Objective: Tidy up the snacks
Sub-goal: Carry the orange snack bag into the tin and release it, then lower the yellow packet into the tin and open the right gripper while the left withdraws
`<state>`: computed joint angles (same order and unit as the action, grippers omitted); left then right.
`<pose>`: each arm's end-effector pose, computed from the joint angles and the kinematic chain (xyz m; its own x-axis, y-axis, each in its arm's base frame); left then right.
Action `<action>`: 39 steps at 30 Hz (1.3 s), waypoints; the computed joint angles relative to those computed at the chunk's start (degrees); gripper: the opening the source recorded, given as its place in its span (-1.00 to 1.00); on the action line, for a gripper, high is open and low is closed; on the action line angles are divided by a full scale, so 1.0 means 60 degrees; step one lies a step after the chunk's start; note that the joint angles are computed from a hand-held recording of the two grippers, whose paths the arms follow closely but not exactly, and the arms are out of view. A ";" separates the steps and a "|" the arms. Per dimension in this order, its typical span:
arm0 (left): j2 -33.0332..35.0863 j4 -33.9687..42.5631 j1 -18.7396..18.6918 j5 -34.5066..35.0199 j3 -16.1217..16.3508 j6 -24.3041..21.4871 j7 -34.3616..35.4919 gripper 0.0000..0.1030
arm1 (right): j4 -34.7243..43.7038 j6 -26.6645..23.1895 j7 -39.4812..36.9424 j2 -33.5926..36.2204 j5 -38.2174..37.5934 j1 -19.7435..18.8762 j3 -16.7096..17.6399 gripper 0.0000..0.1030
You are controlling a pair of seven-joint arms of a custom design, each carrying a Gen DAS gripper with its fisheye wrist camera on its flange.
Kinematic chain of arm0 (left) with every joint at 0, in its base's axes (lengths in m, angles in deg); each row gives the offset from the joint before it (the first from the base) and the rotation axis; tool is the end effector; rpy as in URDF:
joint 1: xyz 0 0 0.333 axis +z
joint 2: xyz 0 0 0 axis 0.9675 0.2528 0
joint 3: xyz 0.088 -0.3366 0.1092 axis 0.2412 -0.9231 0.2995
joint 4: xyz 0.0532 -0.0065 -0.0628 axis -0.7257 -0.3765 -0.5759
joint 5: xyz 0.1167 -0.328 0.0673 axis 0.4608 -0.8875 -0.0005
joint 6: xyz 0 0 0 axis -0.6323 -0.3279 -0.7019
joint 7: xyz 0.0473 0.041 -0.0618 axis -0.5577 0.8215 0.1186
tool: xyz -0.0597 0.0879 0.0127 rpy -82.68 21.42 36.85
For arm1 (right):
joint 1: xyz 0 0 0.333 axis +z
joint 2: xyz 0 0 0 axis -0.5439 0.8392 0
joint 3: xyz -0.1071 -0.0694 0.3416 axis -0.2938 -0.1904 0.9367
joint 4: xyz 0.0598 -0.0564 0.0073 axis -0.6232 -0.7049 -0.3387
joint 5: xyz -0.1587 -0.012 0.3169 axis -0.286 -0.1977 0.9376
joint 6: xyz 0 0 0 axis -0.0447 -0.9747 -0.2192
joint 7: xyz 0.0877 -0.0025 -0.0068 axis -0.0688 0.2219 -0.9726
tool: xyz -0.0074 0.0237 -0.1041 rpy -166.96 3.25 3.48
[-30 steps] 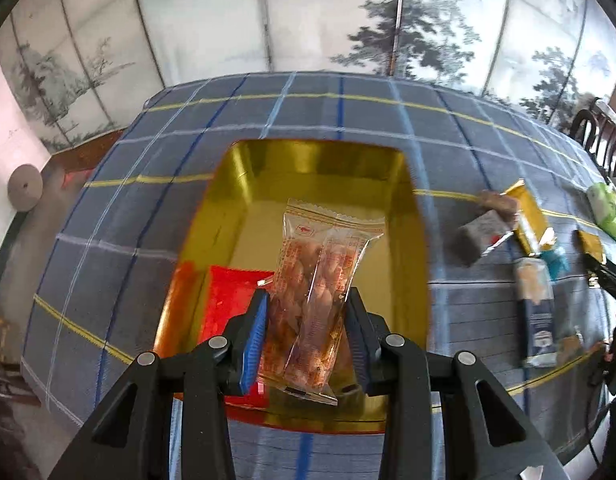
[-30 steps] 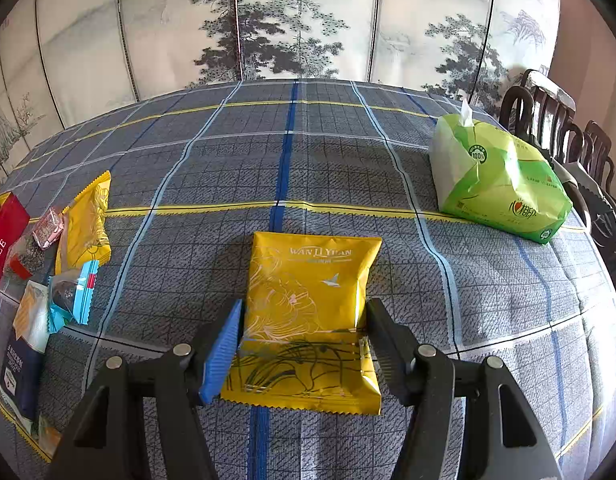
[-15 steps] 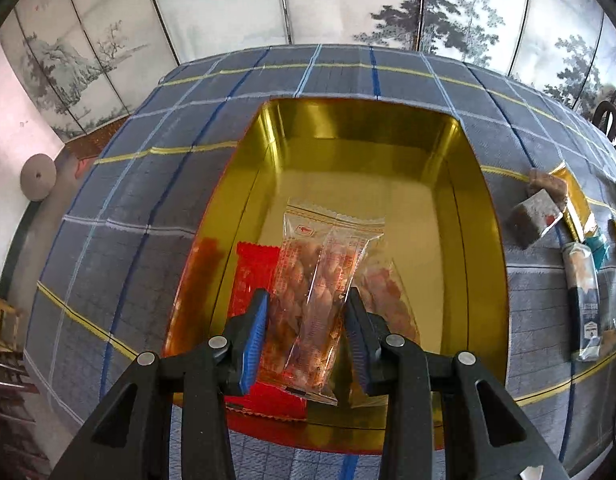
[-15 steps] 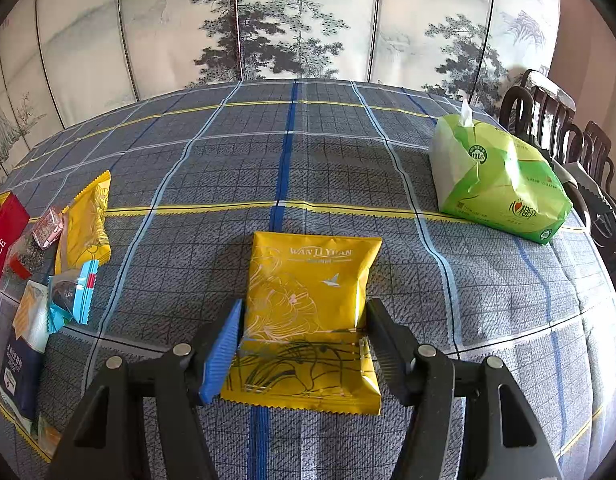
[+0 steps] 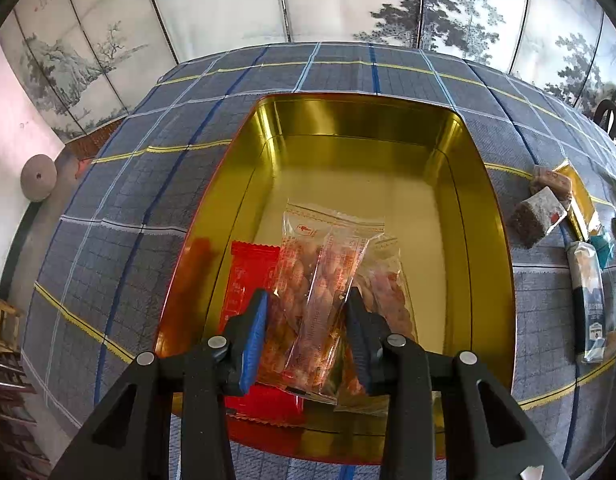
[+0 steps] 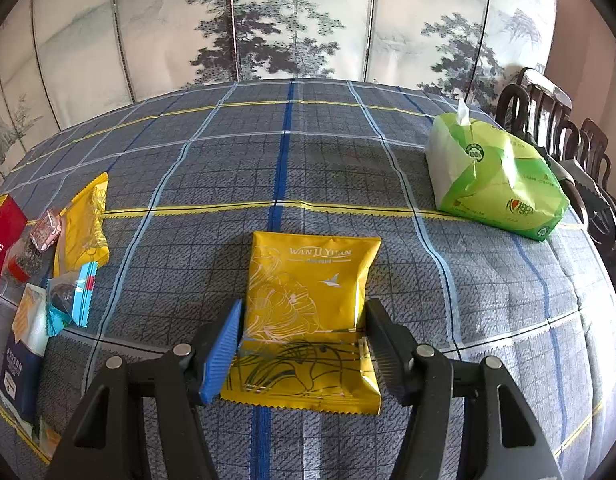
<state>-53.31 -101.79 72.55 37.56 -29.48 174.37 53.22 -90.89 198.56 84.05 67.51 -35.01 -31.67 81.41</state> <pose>0.5824 0.0025 0.3494 0.3758 -0.9219 -0.0945 -0.8219 -0.2844 -0.4936 0.7461 0.0694 0.2925 0.2054 -0.9786 0.0143 -0.7498 -0.1667 -0.6404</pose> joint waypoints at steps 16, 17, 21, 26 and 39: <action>-0.0212 -0.0170 -0.0070 0.0445 0.0072 0.0084 -0.0509 0.17 | 0.0096 -0.0637 0.1346 -0.0176 -0.0218 0.1191 -0.1488 0.10; -0.0252 -0.0196 -0.0091 0.0575 0.0107 0.0121 -0.0627 0.20 | 0.0037 -0.0613 0.1482 -0.0224 -0.0237 0.1257 -0.1571 0.10; -0.0372 -0.0280 -0.0041 0.0973 0.0110 0.0298 -0.0910 0.25 | -0.0260 -0.0419 0.1929 -0.0495 -0.0349 0.1498 -0.1770 0.10; -0.0583 -0.0385 0.0030 0.1502 0.0067 0.0342 -0.1321 0.28 | -0.0771 -0.0317 0.2147 -0.1073 -0.0467 0.1579 -0.1538 0.10; -0.1412 -0.0916 0.0573 0.2907 -0.0513 -0.0194 -0.2853 0.31 | -0.1598 -0.0215 0.0418 -0.1838 -0.0115 0.0608 0.1556 0.10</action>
<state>-61.78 -107.28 75.98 55.00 -32.56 173.21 36.11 -100.47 197.27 86.56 56.48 -35.70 -28.02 90.75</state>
